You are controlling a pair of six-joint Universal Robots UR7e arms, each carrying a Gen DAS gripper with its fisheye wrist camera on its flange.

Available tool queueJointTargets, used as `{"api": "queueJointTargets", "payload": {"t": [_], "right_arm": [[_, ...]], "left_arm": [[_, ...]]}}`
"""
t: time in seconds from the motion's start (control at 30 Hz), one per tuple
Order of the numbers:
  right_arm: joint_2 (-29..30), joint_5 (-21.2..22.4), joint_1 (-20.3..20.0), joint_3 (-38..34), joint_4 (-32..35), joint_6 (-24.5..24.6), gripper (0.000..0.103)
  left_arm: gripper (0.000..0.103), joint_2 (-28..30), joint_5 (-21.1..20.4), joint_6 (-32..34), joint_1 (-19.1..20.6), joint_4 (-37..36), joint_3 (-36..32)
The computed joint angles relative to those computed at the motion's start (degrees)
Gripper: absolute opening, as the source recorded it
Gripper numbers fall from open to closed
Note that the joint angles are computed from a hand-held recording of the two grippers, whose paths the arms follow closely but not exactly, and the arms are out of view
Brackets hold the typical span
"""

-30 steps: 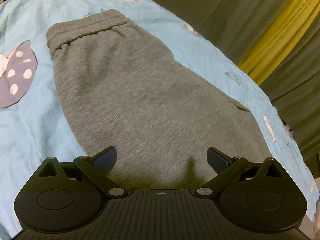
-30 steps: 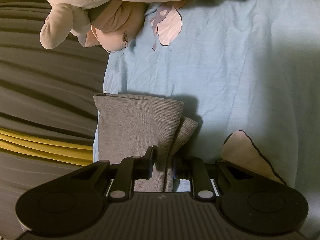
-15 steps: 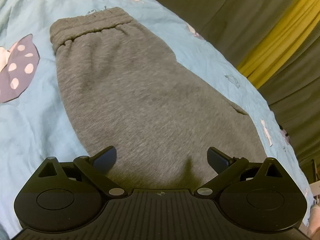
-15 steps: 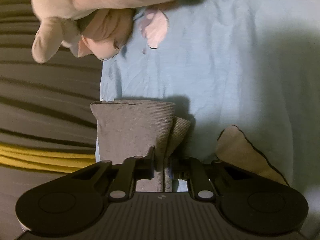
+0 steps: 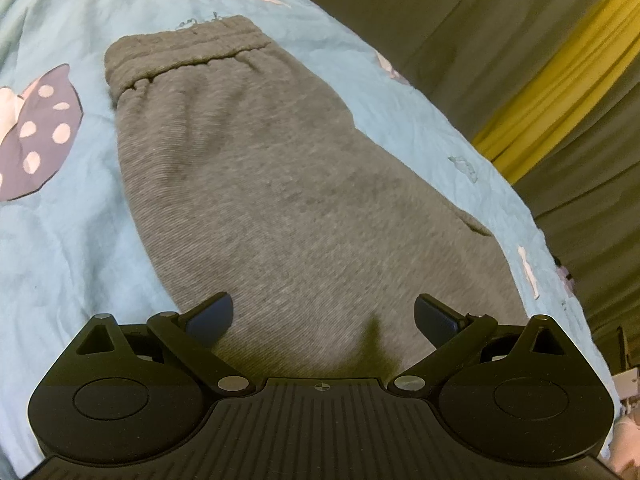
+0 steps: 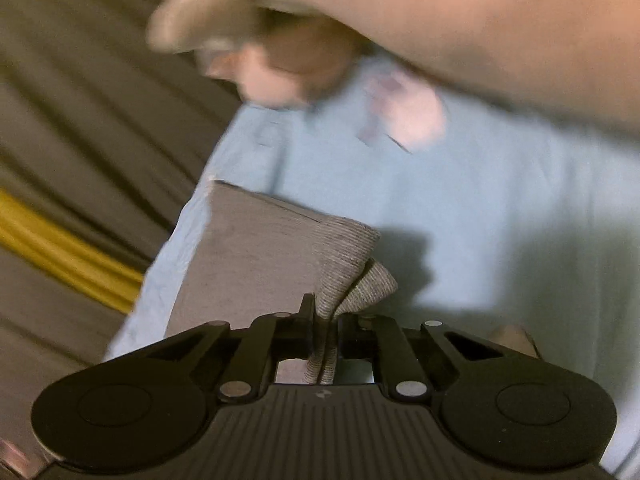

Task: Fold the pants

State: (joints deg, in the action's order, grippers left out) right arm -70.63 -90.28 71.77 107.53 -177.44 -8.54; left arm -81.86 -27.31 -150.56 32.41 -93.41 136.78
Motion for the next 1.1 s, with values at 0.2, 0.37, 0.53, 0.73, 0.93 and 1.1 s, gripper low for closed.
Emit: {"api": "queueJointTargets", "payload": {"t": [0.2,0.37,0.53,0.73,0.93,1.1], "right_arm": [[0.18,1.63,11.73,6.03,-10.39,-26.00,0.009],[1.00,9.18,17.36,12.35,1.51,-40.66,0.009],[8.40,-2.29,19.79,11.89,14.23,-40.77,0.010],[6.39,-0.67,19.43,13.48,13.34,-44.65,0.010],[4.84,0.34,19.57,13.77,16.09,-46.34,0.010],[3.31,0.00,18.71,12.29,22.98,-43.00,0.023]], "left_arm": [[0.101,-0.32,0.29,-1.92,-0.93,1.43,0.31],[0.101,-0.82,0.06,-5.90,-2.22,4.56,0.38],[0.101,-1.24,-0.08,-7.33,-2.96,5.32,0.72],[0.101,-0.99,0.83,-1.40,-1.60,0.59,1.08],[0.101,-0.46,1.57,2.15,-1.85,-1.16,1.08],[0.101,-0.08,1.57,10.49,-1.51,-6.72,1.21]]}}
